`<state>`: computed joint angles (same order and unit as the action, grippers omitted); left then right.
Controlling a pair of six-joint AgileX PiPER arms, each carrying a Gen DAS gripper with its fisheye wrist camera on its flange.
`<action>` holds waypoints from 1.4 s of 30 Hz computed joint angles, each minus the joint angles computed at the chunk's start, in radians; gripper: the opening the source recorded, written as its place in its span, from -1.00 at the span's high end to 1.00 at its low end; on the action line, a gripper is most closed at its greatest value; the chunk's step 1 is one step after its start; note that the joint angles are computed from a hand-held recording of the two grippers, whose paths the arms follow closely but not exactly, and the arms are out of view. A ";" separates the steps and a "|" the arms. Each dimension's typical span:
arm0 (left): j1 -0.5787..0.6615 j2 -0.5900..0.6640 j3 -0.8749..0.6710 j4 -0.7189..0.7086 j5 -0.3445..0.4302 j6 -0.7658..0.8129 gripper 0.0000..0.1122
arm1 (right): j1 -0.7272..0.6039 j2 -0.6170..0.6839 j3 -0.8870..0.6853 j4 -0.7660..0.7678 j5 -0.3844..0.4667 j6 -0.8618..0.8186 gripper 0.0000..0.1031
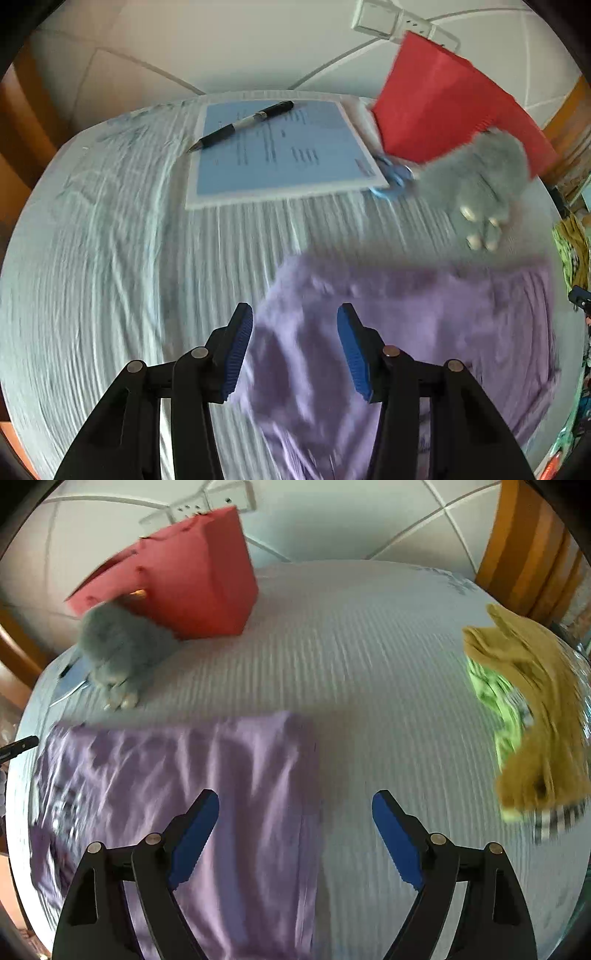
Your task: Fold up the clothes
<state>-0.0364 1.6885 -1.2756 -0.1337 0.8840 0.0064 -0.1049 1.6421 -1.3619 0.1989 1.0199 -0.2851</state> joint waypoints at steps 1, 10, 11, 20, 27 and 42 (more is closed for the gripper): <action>0.003 0.027 -0.026 -0.003 0.010 0.009 0.10 | 0.007 0.037 -0.039 -0.001 0.008 0.009 -0.69; -0.007 0.175 -0.148 -0.024 0.071 0.061 -0.15 | 0.091 0.218 -0.193 -0.044 0.031 0.055 -0.93; -0.018 0.177 -0.145 -0.018 0.065 0.060 -0.14 | 0.101 0.229 -0.196 -0.057 0.029 0.064 -0.78; -0.148 -0.251 0.226 0.229 -0.221 -0.098 0.90 | 0.031 -0.084 0.101 0.128 -0.150 -0.158 0.89; -0.181 -0.530 0.534 0.141 -0.077 0.048 0.44 | -0.105 -0.274 0.369 0.044 -0.041 -0.226 0.04; -0.080 -0.218 0.242 -0.102 -0.012 0.104 -0.04 | -0.112 -0.234 0.218 0.083 0.075 -0.106 -0.66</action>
